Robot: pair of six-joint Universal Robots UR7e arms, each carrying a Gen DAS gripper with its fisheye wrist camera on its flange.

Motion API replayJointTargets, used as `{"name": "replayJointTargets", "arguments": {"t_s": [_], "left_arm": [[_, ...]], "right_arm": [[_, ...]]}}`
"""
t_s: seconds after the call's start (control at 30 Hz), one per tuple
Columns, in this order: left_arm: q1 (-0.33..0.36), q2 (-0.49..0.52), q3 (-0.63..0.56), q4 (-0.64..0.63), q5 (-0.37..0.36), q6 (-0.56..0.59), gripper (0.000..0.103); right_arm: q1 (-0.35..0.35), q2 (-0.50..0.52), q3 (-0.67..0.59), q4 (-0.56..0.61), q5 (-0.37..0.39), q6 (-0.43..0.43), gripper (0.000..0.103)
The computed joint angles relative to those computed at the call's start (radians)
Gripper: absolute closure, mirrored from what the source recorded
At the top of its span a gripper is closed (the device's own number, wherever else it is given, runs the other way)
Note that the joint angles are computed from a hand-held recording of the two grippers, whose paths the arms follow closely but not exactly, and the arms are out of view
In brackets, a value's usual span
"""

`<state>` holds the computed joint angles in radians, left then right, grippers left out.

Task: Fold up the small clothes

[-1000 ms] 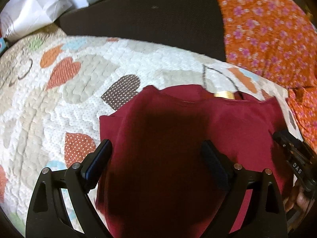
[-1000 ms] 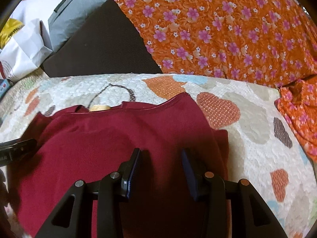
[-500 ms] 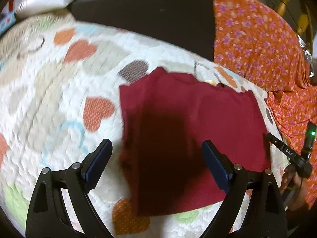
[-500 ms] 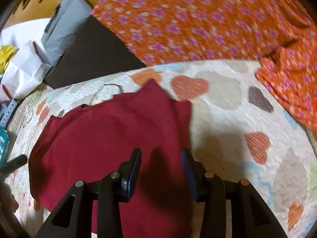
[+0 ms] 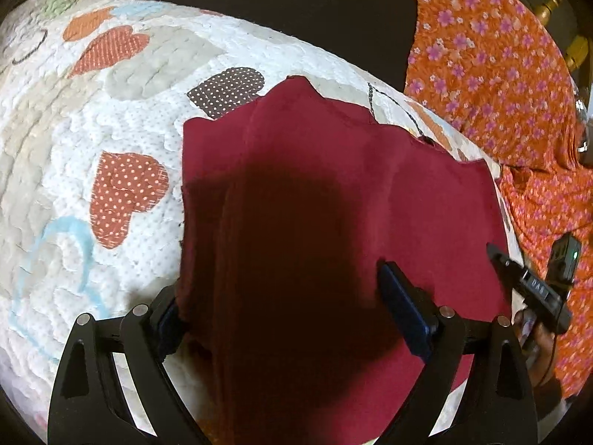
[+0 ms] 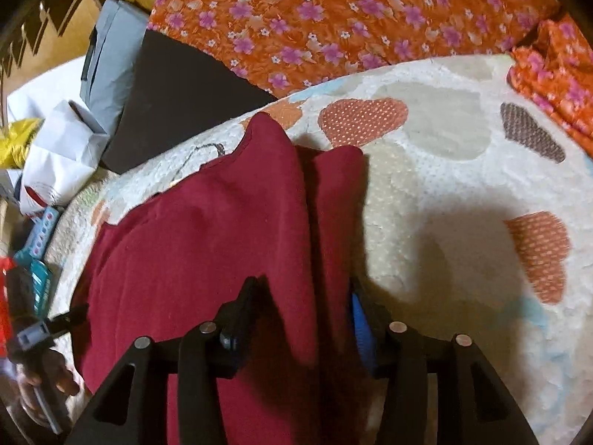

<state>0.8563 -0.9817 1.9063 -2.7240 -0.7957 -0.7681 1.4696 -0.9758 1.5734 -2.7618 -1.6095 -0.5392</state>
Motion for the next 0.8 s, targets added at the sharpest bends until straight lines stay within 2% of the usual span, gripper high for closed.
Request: {"name": "replayJointTargets", "arguments": {"t_s": [0.07, 0.23, 0.33, 0.37, 0.43, 0.5, 0.53, 0.57, 0.63, 0.8], "left_arm": [[0.004, 0.001, -0.001, -0.004, -0.004, -0.001, 0.01], [0.004, 0.004, 0.0, -0.012, 0.004, 0.007, 0.01], [0.001, 0.01, 0.0, -0.014, 0.017, 0.014, 0.009], [-0.001, 0.011, 0.0, -0.013, 0.022, 0.016, 0.009], [-0.003, 0.014, -0.003, -0.01, 0.025, 0.018, 0.011], [-0.006, 0.012, -0.003, -0.009, 0.022, 0.027, 0.021], [-0.011, 0.008, -0.002, 0.001, 0.026, 0.031, 0.033], [-0.018, 0.003, -0.002, 0.009, 0.023, 0.037, 0.046], [-0.03, -0.013, 0.004, 0.011, -0.001, 0.04, 0.059], [-0.06, -0.029, -0.002, 0.079, -0.054, 0.04, 0.061]], "right_arm": [[0.003, 0.002, 0.01, -0.022, -0.003, -0.008, 0.053], [0.041, 0.015, 0.022, -0.086, -0.109, -0.034, 0.053], [0.051, 0.017, 0.032, -0.117, -0.137, -0.031, 0.054], [0.052, 0.016, 0.04, -0.133, -0.139, -0.039, 0.055], [0.054, 0.011, 0.056, -0.162, -0.14, -0.065, 0.067], [0.053, -0.003, 0.072, -0.18, -0.129, -0.081, 0.079], [0.049, -0.016, 0.078, -0.169, -0.109, -0.075, 0.082], [0.044, -0.034, 0.084, -0.149, -0.083, -0.059, 0.083], [0.038, -0.079, 0.107, -0.119, -0.03, -0.044, 0.085], [0.045, -0.215, 0.211, -0.113, 0.001, -0.093, 0.085]]}}
